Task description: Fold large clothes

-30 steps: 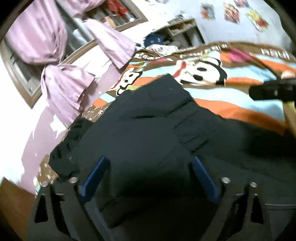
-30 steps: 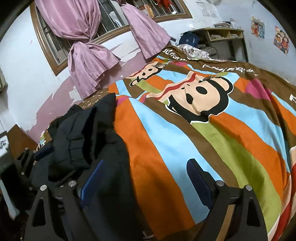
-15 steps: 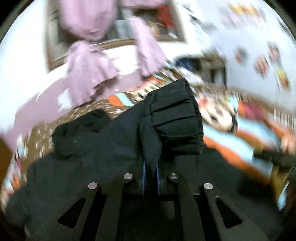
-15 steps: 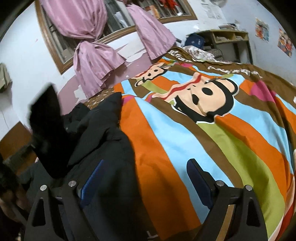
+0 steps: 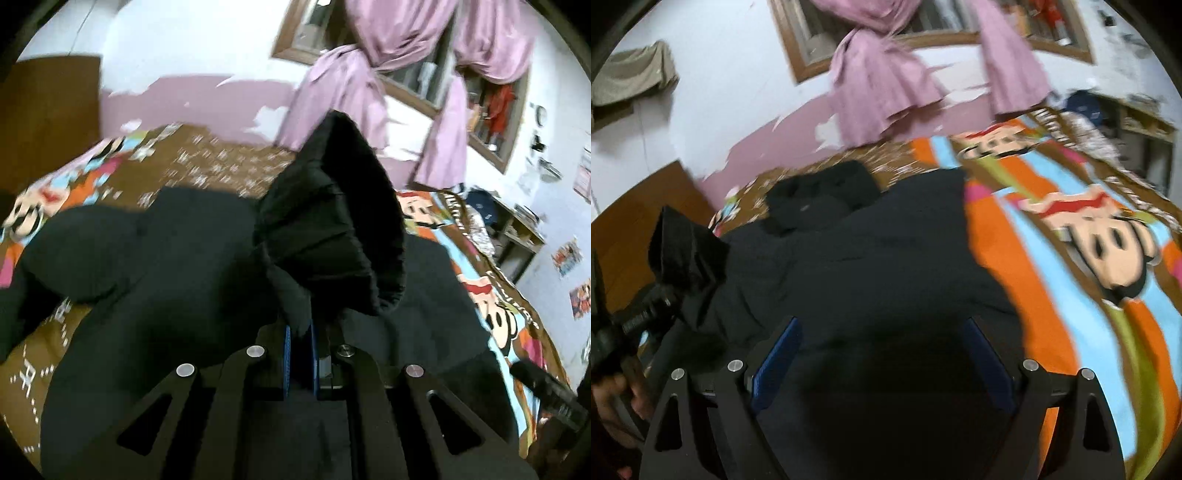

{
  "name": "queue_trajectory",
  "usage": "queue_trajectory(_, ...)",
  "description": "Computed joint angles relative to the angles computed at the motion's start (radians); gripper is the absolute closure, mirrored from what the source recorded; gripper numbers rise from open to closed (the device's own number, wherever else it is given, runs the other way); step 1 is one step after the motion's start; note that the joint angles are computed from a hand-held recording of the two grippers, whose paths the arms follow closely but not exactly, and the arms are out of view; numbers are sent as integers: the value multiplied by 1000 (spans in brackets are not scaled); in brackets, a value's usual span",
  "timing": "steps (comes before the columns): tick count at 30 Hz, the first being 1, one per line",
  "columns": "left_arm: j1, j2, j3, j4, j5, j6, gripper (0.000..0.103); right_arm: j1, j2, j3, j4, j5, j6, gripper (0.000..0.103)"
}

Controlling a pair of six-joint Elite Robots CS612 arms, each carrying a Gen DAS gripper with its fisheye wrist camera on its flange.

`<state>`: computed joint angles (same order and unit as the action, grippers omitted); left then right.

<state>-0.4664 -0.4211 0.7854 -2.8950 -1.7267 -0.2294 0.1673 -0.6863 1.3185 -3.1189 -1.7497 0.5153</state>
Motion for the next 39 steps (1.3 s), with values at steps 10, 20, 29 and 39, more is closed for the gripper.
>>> queue_trajectory(10, 35, 19, -14, 129, -78, -8, 94, 1, 202, -410, 368, 149, -53, 15)
queue_trajectory(20, 64, 13, -48, 246, -91, -104, 41, 51, 328, -607, 548, -96, -238, 0)
queue_trajectory(29, 64, -60, -39, 453, 5, 18, 40, 52, 265, -478, 379, -72, -202, 0)
queue_trajectory(39, 109, -205, 52, 540, 31, -17, 20, 75, 163, -389, 274, 16, -169, 0)
